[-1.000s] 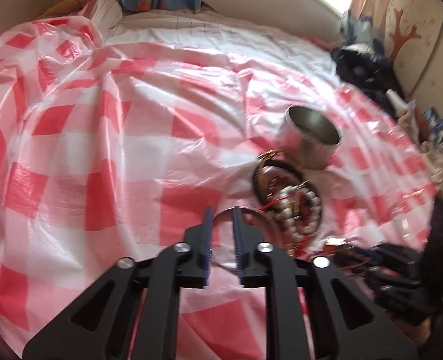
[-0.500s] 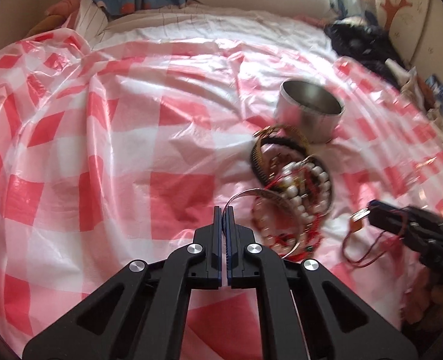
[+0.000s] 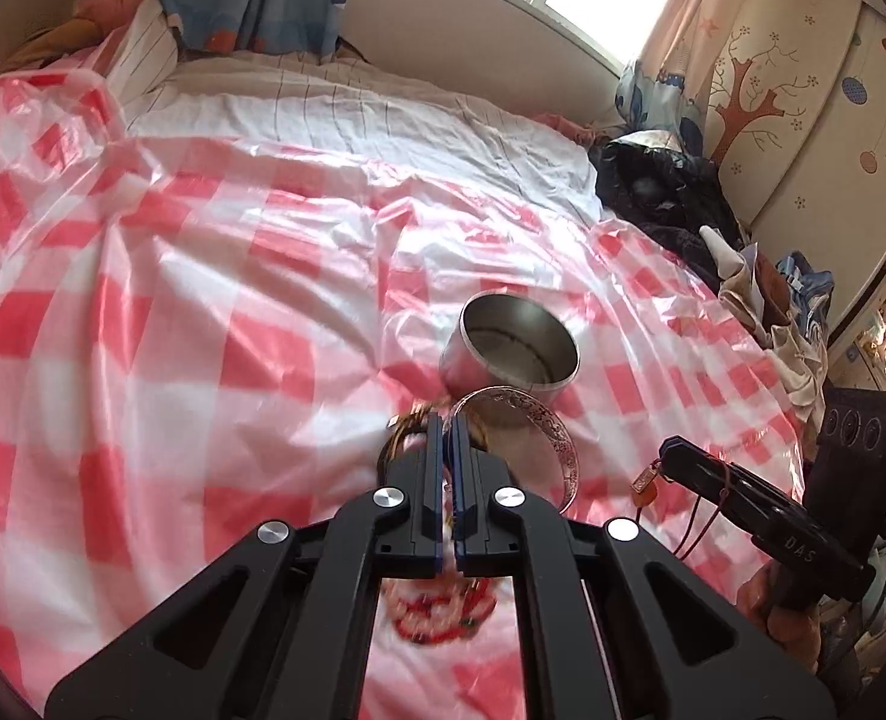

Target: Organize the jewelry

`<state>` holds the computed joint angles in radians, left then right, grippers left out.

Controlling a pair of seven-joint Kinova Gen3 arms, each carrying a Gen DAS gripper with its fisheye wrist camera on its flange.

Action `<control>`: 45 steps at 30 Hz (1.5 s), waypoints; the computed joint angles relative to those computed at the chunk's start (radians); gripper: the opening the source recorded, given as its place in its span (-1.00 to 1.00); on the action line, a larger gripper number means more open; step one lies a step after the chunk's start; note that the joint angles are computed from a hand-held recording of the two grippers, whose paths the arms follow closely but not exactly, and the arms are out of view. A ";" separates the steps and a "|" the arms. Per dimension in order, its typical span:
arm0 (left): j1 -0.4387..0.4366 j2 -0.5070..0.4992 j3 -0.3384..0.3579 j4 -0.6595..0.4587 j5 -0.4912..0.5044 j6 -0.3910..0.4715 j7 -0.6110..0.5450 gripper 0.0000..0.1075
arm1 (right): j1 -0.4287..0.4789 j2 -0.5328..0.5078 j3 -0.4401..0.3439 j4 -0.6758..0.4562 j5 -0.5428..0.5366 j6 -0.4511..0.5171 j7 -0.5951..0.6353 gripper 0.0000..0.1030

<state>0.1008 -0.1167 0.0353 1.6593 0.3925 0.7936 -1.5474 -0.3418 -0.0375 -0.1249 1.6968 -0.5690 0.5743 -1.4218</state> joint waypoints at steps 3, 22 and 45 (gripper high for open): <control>0.002 0.055 0.008 -0.060 0.000 0.000 -0.007 -0.97 | 0.010 0.023 0.006 -0.060 0.029 0.014 -0.010 -0.70; 0.057 0.305 0.047 -0.264 -0.232 0.004 0.200 -0.42 | -0.130 0.385 0.047 -0.558 0.511 0.293 -0.230 0.21; 0.071 0.047 0.111 0.025 -0.362 0.107 0.140 -0.14 | -0.069 0.072 -0.051 -0.092 0.466 0.148 -0.330 0.59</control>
